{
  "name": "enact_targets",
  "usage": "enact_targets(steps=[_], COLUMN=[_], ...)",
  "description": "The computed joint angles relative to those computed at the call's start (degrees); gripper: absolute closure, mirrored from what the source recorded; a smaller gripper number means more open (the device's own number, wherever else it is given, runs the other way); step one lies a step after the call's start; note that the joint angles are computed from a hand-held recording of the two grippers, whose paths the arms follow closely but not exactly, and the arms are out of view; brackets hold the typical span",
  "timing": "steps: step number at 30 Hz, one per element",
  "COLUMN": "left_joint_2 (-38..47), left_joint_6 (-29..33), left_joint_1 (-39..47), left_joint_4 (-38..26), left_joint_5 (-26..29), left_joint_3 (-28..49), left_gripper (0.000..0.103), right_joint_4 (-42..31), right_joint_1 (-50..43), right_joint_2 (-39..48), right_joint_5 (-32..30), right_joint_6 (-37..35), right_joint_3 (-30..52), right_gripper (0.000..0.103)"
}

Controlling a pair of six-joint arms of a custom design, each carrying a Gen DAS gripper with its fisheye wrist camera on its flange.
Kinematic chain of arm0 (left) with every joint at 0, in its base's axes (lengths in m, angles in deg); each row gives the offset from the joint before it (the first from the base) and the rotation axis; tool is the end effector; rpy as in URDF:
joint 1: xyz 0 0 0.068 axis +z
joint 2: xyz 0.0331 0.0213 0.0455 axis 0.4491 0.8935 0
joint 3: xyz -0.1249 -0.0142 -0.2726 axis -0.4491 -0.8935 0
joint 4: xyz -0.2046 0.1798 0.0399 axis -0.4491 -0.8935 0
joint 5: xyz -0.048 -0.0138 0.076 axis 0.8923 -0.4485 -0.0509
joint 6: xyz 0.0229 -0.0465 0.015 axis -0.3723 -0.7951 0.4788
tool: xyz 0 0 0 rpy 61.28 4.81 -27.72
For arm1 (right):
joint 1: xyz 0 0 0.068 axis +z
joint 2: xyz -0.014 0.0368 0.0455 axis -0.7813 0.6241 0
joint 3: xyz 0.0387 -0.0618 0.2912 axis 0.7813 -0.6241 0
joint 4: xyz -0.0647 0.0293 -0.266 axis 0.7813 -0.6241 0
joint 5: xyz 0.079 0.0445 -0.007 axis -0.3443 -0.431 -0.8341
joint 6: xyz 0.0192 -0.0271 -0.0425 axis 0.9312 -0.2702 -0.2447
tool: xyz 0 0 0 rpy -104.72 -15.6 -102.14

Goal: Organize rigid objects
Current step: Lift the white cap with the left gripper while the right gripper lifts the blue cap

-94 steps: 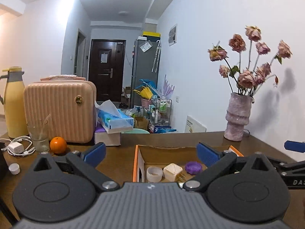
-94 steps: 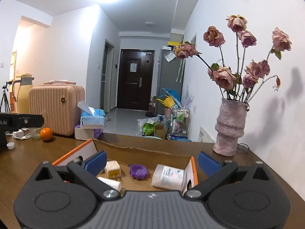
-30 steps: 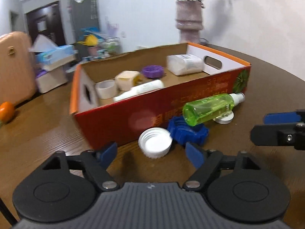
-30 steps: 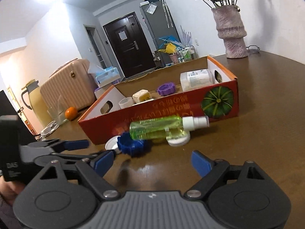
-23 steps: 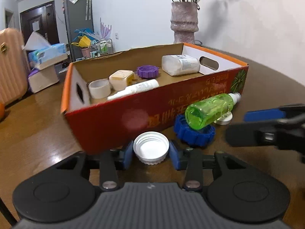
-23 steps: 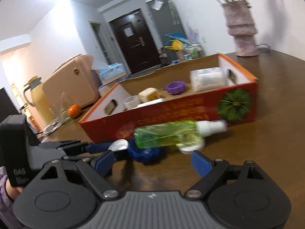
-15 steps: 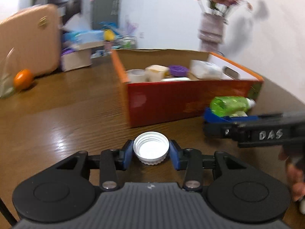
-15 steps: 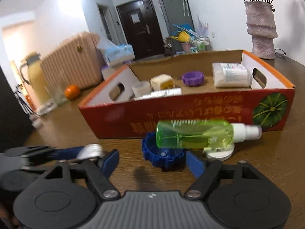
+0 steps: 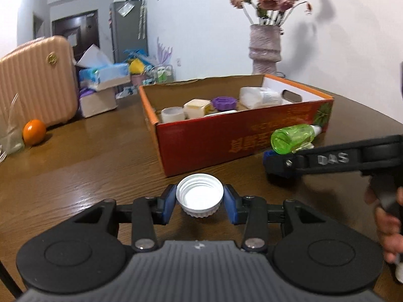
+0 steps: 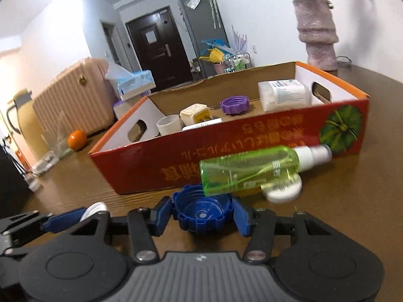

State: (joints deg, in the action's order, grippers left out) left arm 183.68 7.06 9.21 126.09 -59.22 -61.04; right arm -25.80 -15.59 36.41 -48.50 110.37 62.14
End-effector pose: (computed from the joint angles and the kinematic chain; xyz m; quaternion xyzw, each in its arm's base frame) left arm 0.2976 -0.0951 0.0661 0.1782 0.8542 -0.0696 0.4834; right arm 0.3003 0.2050 0.0551 0.0558 0.8738 0.1765 0.4496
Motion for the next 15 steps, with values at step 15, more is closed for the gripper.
enact_targets(steps=[15], left_joint_2=[-16.62], left_joint_6=[-20.47], left_joint_1=[-4.63], left_joint_4=[-9.75], left_joint_5=[-10.88], left_joint_3=[-12.53], left_gripper=[0.062], right_joint_4=[20.89], right_joint_1=[15.14], right_joint_2=[-3.95], right_joint_5=[7.23], right_joint_6=[-0.99], right_joint_3=[-20.33], right_gripper=[0.051])
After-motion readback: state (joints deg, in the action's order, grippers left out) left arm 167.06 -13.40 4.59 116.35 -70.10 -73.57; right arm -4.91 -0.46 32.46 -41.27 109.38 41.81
